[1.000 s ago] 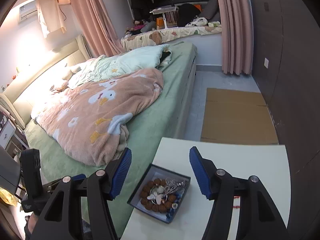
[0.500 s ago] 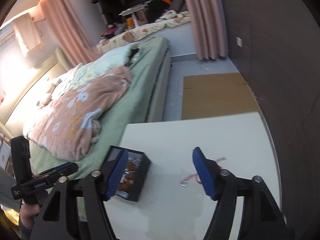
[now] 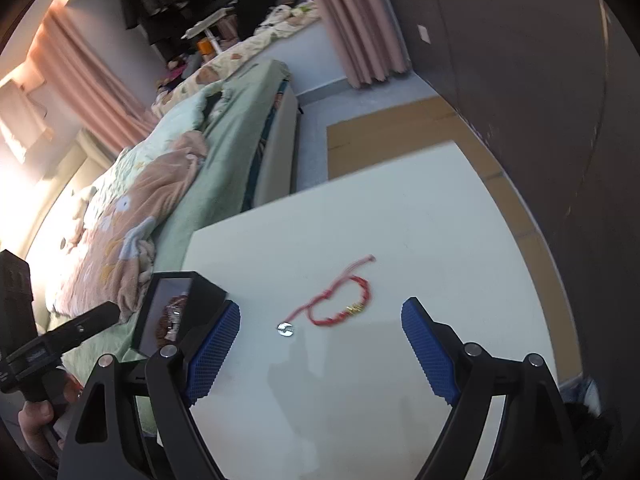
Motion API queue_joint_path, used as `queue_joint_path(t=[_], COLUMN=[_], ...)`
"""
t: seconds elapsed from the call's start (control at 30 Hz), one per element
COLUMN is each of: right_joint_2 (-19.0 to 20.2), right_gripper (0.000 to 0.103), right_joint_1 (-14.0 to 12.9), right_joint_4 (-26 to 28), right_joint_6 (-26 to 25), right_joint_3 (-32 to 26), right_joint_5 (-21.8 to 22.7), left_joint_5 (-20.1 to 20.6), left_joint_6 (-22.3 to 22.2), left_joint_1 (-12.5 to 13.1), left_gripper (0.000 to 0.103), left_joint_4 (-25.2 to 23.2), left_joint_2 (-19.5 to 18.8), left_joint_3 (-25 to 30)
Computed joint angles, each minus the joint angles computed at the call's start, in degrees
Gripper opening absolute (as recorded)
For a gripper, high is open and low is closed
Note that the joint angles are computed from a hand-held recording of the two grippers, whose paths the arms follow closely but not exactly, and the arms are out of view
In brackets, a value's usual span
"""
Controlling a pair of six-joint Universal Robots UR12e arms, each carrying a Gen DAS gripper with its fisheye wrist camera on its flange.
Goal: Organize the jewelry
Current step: 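Move the left tool to the small silver ring and grasp it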
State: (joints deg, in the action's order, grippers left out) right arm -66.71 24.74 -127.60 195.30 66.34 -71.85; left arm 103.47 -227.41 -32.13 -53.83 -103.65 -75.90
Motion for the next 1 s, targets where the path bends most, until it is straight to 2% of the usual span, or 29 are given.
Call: queue_joint_path(t=[0.03,0.13,0.2,0.23,0.3,0.53,0.73,0.87,1.0], right_joint_2=[-0.14,-0.1,-0.06,0.0,0.01,-0.96,-1.48,-1.6,-1.58], right_gripper=[0.081,0.068,0.06,0.059,0.058,0.058,0.058,0.058,0.058], right_joint_1=[-0.33,-1.26,-1.63,-1.69,-1.79,-2.64,-3.37,-3.57,-3.63], right_joint_4=[-0.51,-0.4,0.63,1.13,1.5,1.13,1.0,1.24,1.33], right_joint_6=[0.85,2.83,3.7,3.71,3.5,4.71,5.5,5.31,4.8], right_joint_3=[0.86,2.1,2.42,2.43,2.47,3.59,4.21,4.24,4.18], right_joint_5=[0.52,2.78,3.53,3.83,4.04,3.2,3.28,3.42,3.4], left_joint_5=[-0.12,-0.49,-1.26,-2.09,-2.92,-3.13,-3.22,-2.68,-1.92], left_joint_6=[0.6,1.68,2.21,2.21,2.4,4.65,5.61,5.8,6.09], left_joint_1=[-0.17,-0.52,-0.63,-0.57,-0.59,-1.3,-1.7,-2.06,-2.37], left_gripper=[0.085,0.085,0.076,0.073,0.066,0.064,0.053,0.053,0.044], left_joint_4=[-0.65,-1.48,-2.25,-2.54,-3.02,-6.12,-9.86,-11.4,-12.72], left_joint_2=[-0.76,-2.29,-3.5,-4.08,-4.9,-8.54,-11.13,-12.46,-13.58], left_joint_3=[1.01,2.93,4.28,4.86,5.62,9.36,11.51,12.72,13.85])
